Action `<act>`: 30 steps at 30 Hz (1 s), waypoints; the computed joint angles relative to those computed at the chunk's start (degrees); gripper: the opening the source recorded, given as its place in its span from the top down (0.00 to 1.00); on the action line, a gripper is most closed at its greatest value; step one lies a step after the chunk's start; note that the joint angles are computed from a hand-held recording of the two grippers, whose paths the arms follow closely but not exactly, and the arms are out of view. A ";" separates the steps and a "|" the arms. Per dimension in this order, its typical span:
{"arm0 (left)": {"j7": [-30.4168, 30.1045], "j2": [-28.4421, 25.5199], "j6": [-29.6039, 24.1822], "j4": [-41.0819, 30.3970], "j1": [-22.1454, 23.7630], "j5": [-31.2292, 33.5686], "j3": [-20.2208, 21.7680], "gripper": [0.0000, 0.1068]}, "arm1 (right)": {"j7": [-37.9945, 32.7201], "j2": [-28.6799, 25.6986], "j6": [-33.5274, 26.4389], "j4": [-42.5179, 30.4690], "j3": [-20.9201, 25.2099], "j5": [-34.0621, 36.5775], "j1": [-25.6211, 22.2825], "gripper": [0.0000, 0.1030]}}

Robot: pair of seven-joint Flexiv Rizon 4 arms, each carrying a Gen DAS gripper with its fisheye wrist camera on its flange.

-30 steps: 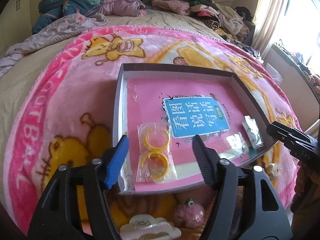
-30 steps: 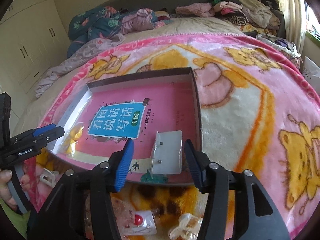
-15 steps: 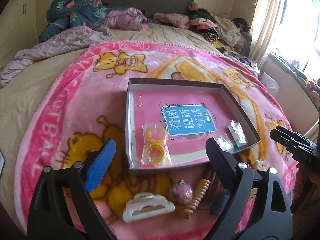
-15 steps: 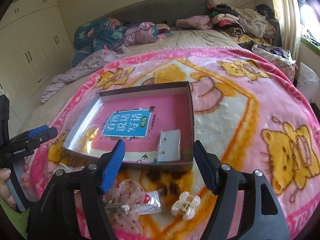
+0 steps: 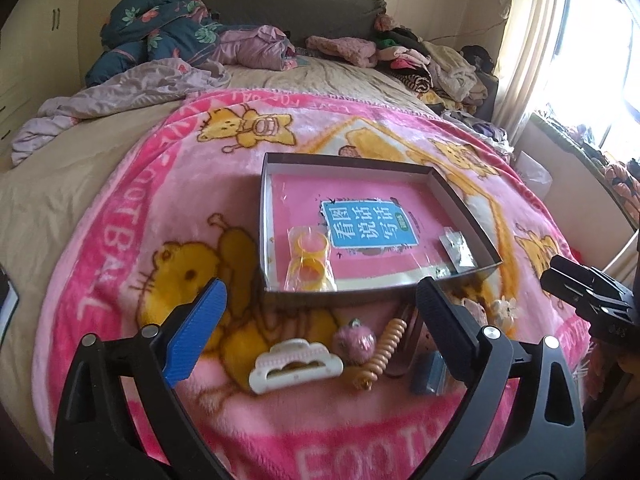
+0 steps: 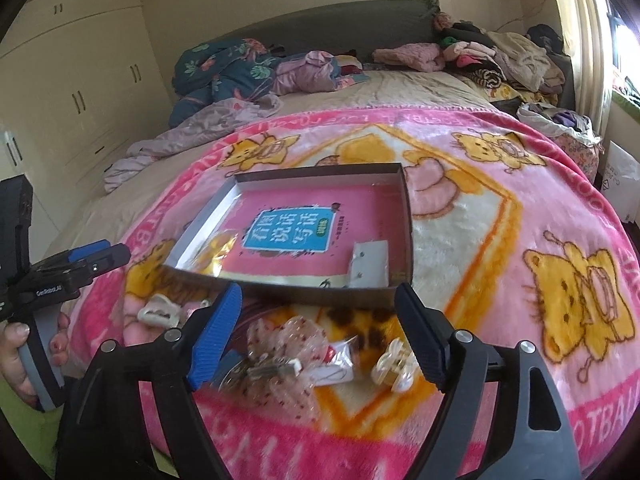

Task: Organize jewelry
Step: 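Lift both open tools out of the box back over the loose jewelry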

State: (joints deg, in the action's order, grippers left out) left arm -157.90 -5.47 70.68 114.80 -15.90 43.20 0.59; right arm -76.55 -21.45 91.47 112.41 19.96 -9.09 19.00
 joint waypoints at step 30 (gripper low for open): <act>-9.44 5.15 -4.69 7.84 -1.12 4.75 -6.20 0.19 | -2.91 2.51 2.08 9.15 3.98 0.91 -0.76 0.21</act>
